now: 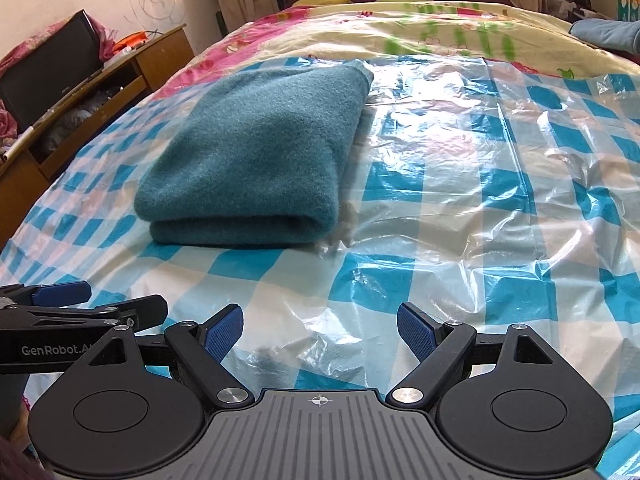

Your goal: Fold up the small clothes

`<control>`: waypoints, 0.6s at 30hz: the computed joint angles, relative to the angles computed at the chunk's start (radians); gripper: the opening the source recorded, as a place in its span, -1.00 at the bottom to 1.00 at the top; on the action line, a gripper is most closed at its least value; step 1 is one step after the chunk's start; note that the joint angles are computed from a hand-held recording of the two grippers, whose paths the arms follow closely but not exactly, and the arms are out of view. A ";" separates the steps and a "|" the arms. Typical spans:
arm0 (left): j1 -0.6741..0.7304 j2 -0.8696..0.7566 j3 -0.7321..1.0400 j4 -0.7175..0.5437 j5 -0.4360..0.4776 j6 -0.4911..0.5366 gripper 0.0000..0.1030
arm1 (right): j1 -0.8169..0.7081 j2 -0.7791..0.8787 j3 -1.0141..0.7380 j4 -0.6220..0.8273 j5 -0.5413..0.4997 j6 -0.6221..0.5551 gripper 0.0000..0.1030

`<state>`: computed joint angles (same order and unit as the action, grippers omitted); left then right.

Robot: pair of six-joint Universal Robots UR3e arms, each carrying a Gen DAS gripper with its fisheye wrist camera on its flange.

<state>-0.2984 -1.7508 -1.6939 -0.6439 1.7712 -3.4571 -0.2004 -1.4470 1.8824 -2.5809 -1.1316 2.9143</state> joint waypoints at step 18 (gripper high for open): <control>-0.001 0.011 -0.015 0.008 0.011 0.014 1.00 | 0.007 0.002 -0.002 0.006 -0.010 0.005 0.67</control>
